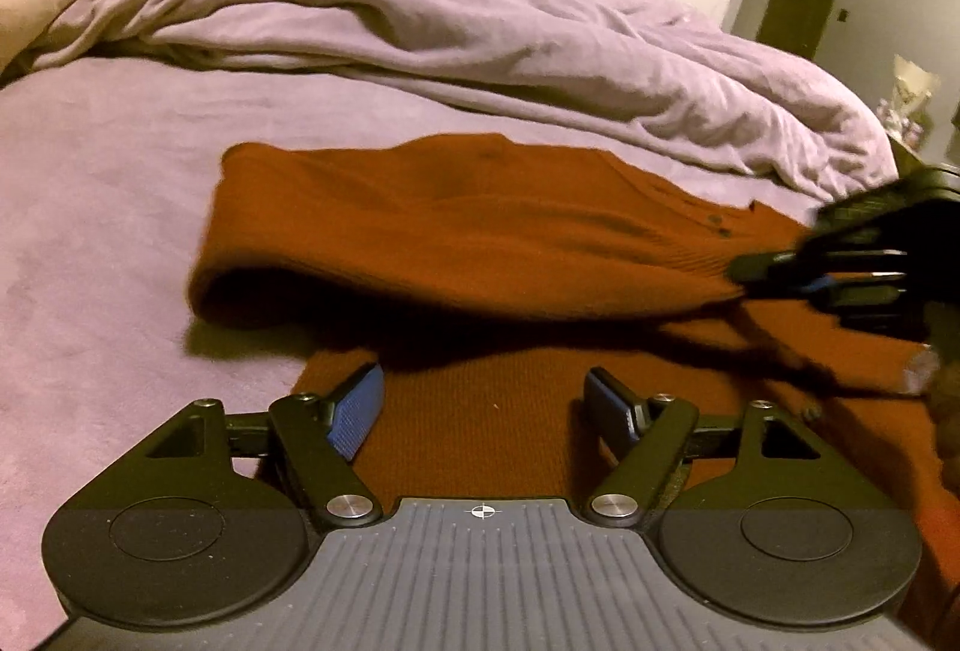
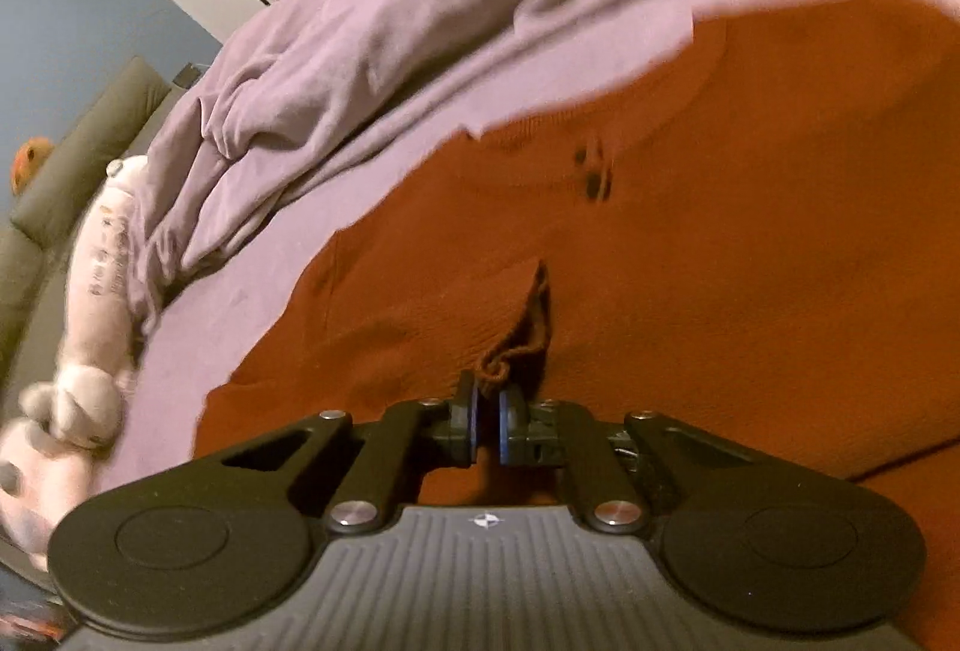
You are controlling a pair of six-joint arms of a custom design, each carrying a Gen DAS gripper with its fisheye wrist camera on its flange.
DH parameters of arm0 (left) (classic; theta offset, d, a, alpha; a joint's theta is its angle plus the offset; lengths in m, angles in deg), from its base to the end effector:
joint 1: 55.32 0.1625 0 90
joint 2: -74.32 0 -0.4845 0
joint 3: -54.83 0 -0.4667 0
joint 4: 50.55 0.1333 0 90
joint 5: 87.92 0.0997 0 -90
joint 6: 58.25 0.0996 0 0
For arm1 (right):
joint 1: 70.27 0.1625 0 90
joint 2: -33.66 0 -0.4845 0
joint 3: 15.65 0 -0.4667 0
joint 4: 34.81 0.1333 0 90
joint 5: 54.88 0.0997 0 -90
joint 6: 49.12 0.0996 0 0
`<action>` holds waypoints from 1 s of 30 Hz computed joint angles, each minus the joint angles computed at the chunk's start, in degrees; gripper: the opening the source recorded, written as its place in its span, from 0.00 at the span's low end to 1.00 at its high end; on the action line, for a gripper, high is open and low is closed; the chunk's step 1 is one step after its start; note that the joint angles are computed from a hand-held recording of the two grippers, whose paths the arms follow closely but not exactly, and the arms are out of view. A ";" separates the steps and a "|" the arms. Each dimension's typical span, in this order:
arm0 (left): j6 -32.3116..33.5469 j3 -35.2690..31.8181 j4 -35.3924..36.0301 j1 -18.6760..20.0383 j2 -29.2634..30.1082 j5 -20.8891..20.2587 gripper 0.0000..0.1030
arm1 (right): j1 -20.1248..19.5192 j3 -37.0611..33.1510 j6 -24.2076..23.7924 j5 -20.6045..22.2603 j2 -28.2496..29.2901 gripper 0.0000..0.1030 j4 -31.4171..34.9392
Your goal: Fold small clothes
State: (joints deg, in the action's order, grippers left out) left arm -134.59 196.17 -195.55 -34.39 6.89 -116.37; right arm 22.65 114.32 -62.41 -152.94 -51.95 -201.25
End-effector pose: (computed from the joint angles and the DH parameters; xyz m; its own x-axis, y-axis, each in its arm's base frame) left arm -0.2893 -0.3471 0.0843 -0.8360 -0.1993 -0.5113 0.3019 0.6111 -0.7317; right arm 0.1450 -0.5009 0.2887 -0.9561 -0.1712 0.2377 -0.2702 0.8290 -0.4896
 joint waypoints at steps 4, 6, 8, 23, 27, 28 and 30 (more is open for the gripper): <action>-2.11 -0.79 1.96 1.23 -1.20 -0.48 0.77 | -0.28 3.25 -8.84 -1.47 -4.50 0.05 -10.14; -2.30 -1.35 2.56 1.85 -1.14 -0.58 0.77 | -0.69 4.43 -14.56 -6.02 -5.32 0.05 -17.02; -1.74 -1.91 1.90 2.45 -0.57 -0.80 0.77 | -1.82 4.85 -19.53 -10.49 -5.40 0.05 -21.96; -2.79 -5.25 8.16 3.63 0.49 -2.26 0.79 | -12.55 0.15 -2.85 0.35 -8.12 0.06 -2.49; -4.19 -5.72 9.77 3.79 0.26 -2.25 0.79 | -9.85 1.58 -11.05 -2.02 -7.62 0.05 -11.41; -4.42 -5.73 9.70 3.80 0.25 -2.30 0.79 | -9.68 1.77 -12.90 -2.50 -7.66 0.05 -13.27; -5.06 -5.87 10.15 3.73 0.32 -2.38 0.79 | -8.61 2.01 -17.72 -6.07 -6.53 0.05 -18.68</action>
State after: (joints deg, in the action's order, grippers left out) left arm -139.64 190.30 -185.40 -30.66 7.21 -118.75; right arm 14.04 116.33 -80.13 -159.01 -58.48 -219.93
